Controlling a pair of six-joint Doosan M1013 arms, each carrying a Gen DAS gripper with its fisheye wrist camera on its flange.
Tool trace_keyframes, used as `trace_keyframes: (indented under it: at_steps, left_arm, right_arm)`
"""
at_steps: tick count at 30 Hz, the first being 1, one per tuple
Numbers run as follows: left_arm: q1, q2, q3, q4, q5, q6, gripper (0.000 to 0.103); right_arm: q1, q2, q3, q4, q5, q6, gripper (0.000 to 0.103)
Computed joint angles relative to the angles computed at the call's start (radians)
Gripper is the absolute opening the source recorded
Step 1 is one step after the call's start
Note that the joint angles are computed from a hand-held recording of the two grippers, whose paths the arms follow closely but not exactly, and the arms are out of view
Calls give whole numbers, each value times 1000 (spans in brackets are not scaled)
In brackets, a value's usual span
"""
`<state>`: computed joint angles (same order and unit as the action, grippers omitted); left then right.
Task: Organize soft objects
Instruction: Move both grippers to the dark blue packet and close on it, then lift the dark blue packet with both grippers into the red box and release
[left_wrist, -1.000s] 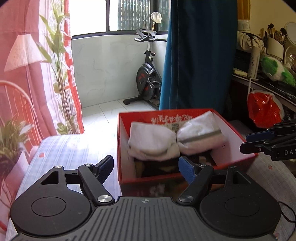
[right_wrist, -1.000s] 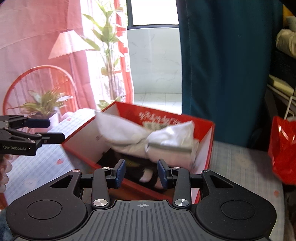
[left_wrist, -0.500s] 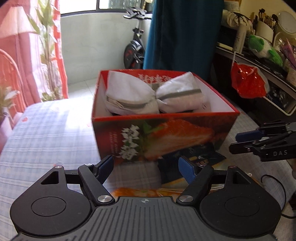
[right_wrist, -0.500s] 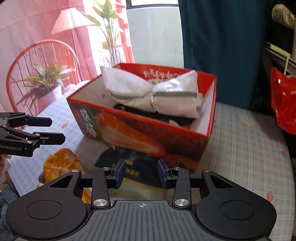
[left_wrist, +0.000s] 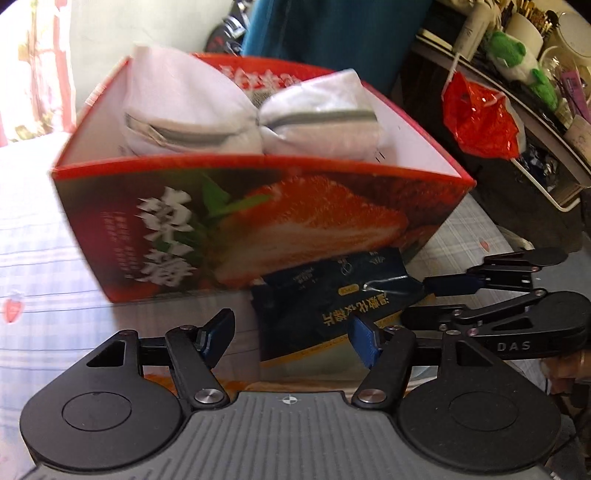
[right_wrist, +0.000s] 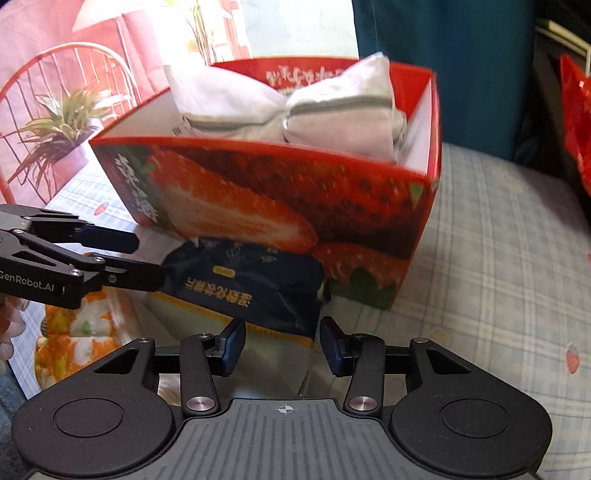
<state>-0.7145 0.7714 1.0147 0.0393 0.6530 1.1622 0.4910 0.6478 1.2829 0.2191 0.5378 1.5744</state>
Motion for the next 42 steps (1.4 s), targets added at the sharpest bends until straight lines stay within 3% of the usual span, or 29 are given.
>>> trace_keyframes:
  at_steps: [6, 13, 21, 32, 42]
  left_arm:
    - [9, 46, -58, -37, 61, 25, 69]
    - [30, 69, -71, -191, 39, 146, 69]
    - [39, 91, -97, -285, 38, 206, 68]
    - [36, 25, -9, -270, -52, 176, 60]
    - [22, -54, 56, -168, -126, 125, 60]
  right_arm:
    - [-12, 22, -18, 87, 24, -65, 44]
    - [-26, 47, -48, 192, 62, -162, 49]
    - [-25, 56, -64, 202, 76, -190, 45]
    - [-15, 17, -30, 183, 19, -194, 41]
    - [-7, -38, 1, 212, -46, -260, 39]
